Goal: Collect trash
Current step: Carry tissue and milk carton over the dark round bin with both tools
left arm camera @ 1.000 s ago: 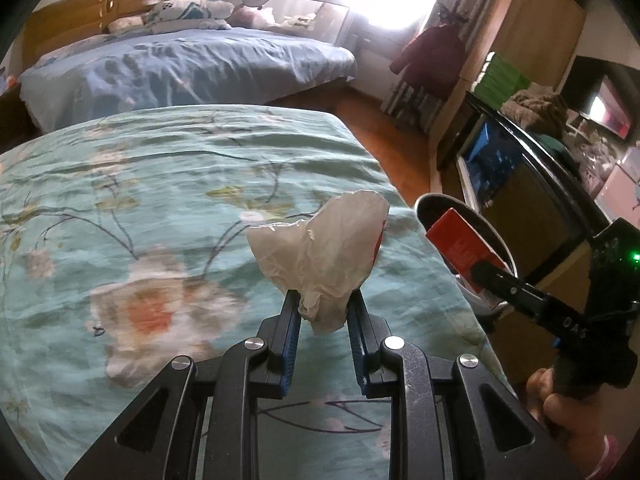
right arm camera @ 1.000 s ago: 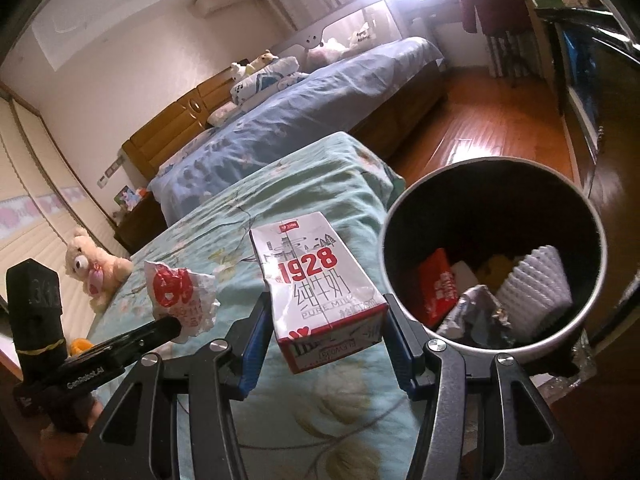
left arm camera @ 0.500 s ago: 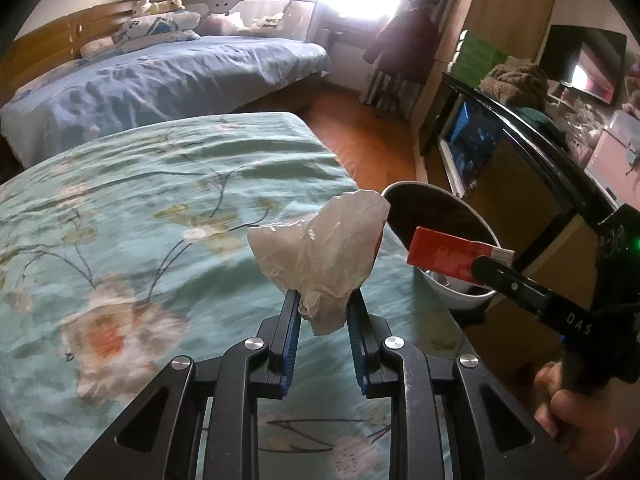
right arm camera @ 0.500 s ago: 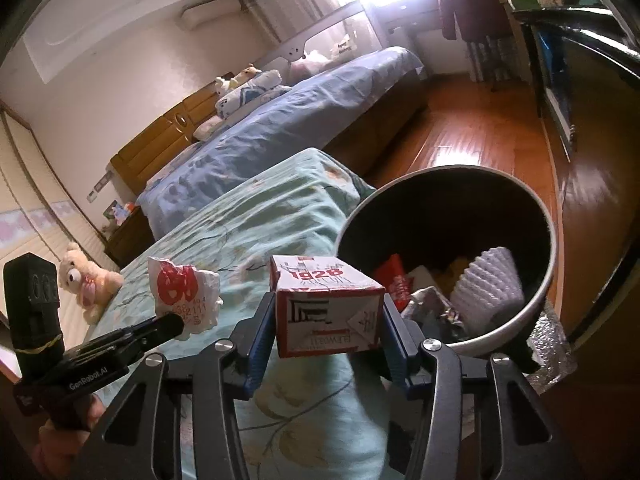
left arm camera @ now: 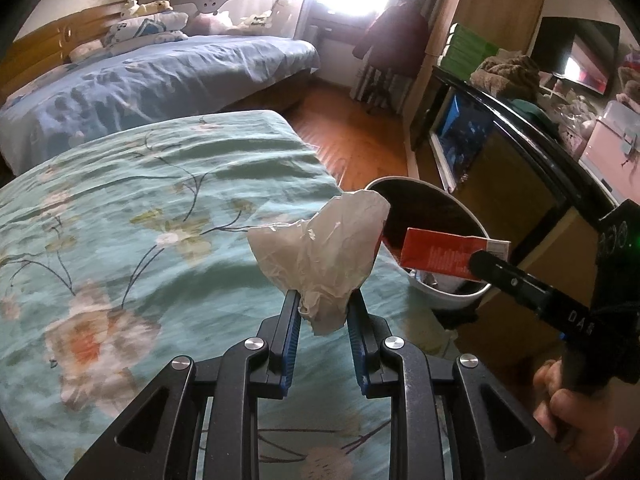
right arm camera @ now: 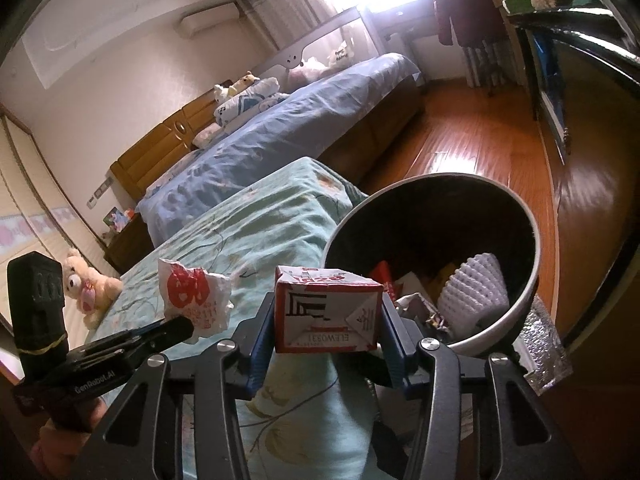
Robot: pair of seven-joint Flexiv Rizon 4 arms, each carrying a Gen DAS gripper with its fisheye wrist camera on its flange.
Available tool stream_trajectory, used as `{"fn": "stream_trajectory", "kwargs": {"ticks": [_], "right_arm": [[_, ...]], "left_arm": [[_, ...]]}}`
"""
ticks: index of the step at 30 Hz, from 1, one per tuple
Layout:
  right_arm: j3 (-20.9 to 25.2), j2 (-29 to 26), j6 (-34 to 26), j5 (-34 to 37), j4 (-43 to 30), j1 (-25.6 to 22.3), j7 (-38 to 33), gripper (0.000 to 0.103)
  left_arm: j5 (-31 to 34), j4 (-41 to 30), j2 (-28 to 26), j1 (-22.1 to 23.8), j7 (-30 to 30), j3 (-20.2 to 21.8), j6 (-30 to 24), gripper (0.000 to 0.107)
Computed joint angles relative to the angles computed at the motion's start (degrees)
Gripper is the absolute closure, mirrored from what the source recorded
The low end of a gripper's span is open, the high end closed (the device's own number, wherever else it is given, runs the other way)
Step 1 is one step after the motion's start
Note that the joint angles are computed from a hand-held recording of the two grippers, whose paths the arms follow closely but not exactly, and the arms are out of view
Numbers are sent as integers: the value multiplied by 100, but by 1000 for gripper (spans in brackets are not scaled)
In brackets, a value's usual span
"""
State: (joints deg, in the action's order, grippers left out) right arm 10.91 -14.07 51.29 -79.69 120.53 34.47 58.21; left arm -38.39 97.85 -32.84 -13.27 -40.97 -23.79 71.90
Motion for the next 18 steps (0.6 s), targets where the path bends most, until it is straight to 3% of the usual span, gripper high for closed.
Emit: {"fn": "stream_trajectory", "kwargs": {"ticks": [18], "right_arm": [[176, 414, -497, 282, 387, -87, 99, 55]], "left_arm": [[645, -589, -307, -409, -229, 153, -192, 85]]}}
